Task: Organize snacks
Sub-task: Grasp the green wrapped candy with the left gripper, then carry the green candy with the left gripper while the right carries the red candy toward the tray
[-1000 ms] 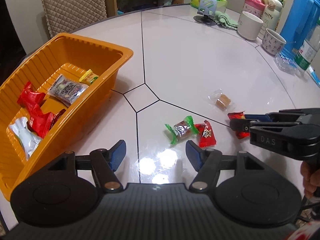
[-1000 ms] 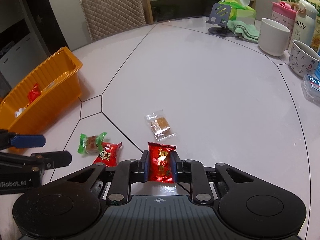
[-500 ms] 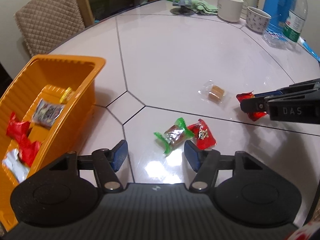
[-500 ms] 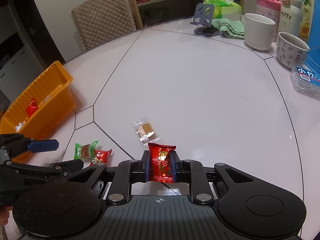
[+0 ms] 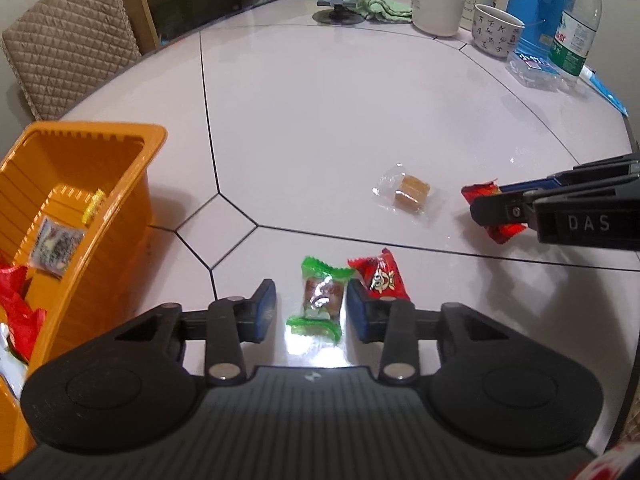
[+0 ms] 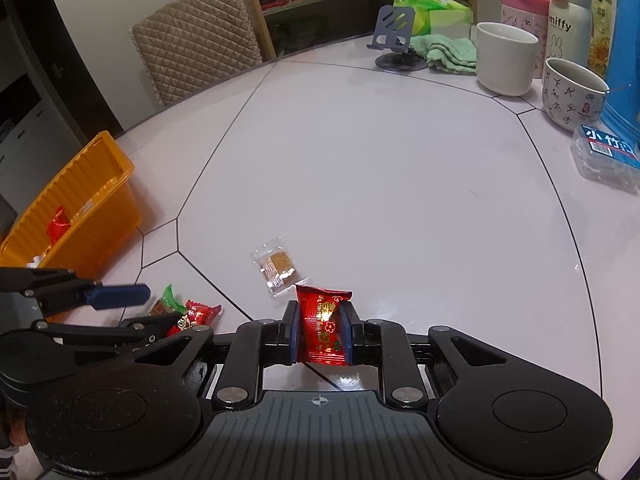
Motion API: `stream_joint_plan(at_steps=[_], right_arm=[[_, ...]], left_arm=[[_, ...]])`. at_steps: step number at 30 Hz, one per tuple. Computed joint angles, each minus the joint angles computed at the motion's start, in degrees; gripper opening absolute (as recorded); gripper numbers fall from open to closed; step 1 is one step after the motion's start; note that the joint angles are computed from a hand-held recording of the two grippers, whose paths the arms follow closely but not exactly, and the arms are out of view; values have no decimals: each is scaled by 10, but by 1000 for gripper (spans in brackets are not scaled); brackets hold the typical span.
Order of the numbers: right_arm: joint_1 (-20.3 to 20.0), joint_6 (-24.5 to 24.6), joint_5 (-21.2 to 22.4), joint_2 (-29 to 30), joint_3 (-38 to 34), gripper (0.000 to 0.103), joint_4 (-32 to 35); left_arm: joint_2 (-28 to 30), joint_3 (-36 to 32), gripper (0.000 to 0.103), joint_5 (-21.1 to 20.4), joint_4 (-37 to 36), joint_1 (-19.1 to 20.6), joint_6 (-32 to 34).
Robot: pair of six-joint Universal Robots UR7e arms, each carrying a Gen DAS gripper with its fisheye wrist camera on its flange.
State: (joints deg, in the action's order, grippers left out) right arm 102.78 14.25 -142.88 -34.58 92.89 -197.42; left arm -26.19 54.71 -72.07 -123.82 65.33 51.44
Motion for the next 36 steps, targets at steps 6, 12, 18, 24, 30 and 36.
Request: stream_joint_plan(at_steps=[6, 12, 18, 24, 30, 36], right_arm=[[0, -2, 2, -1, 0, 21, 1], [0, -4, 6, -3, 2, 21, 0], [0, -12, 10, -5, 5, 21, -6], [4, -25, 15, -7, 8, 21, -13], [10, -38, 27, -13, 11, 21, -14], [15, -47, 51, -25, 22, 21, -2]], left_arm=[[-2, -2, 24, -4, 13, 1, -19], [-2, -2, 18, 0, 17, -2, -23], [-2, 0, 18, 8, 13, -3, -39], [-8, 1, 17, 8, 13, -4, -59], [-29, 17, 17, 3, 6, -5, -82], [-65, 52, 17, -3, -13, -7, -97]])
